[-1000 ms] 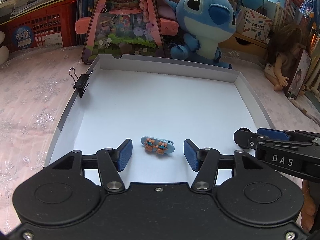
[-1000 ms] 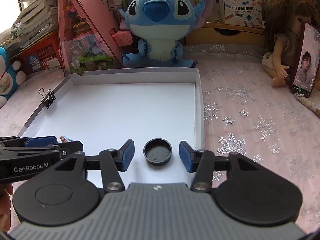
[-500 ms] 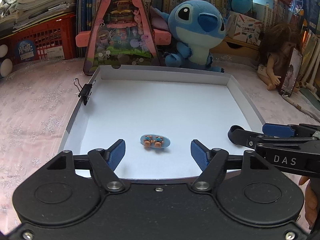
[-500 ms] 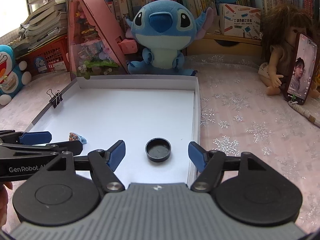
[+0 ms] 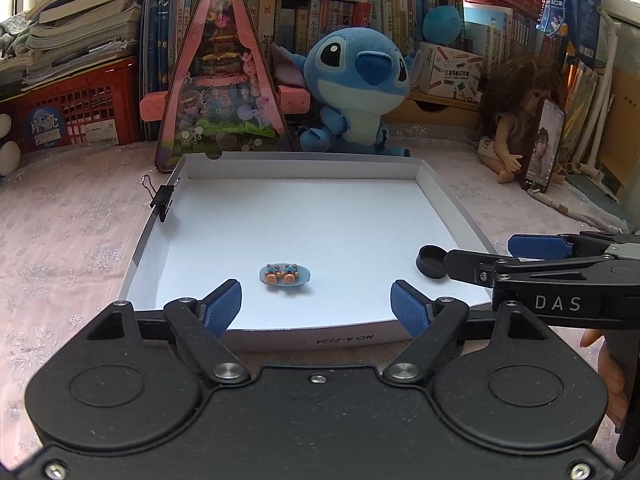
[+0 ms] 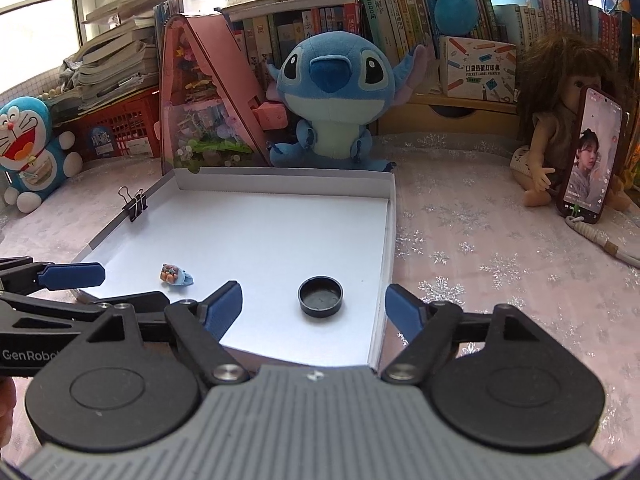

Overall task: Organize rigid objects
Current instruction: 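Raise both open tools out of the tray and back toward the objects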

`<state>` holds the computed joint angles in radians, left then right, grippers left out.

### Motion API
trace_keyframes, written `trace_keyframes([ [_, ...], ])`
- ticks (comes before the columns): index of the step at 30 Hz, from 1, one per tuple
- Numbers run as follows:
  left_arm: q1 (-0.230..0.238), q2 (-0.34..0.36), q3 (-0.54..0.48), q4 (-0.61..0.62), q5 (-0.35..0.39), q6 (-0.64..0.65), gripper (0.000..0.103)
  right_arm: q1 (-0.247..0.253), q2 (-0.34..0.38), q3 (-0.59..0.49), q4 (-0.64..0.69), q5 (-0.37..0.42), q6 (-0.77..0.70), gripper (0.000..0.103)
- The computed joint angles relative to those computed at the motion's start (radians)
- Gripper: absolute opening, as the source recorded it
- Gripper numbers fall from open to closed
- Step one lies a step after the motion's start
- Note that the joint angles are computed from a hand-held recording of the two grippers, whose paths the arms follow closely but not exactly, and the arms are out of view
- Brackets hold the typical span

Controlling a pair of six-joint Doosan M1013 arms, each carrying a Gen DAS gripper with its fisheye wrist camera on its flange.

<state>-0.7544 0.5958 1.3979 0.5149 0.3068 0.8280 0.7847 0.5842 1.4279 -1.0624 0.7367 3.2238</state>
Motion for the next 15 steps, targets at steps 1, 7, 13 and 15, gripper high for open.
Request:
trace_keyframes([
  [1, -0.001, -0.005, 0.007, 0.004, -0.008, -0.003, 0.081, 0.001, -0.003, 0.005, -0.002, -0.003, 0.006, 0.087],
  [7, -0.004, -0.03, 0.052, 0.007, -0.053, -0.006, 0.083, 0.011, -0.018, 0.036, -0.042, -0.008, 0.057, 0.087],
  [13, -0.004, -0.053, 0.1, -0.01, -0.129, 0.021, 0.085, 0.024, -0.033, 0.063, -0.093, -0.007, 0.123, 0.088],
  [15, -0.007, -0.061, 0.115, 0.053, -0.142, -0.028, 0.086, 0.028, -0.038, 0.073, -0.112, -0.005, 0.148, 0.089],
])
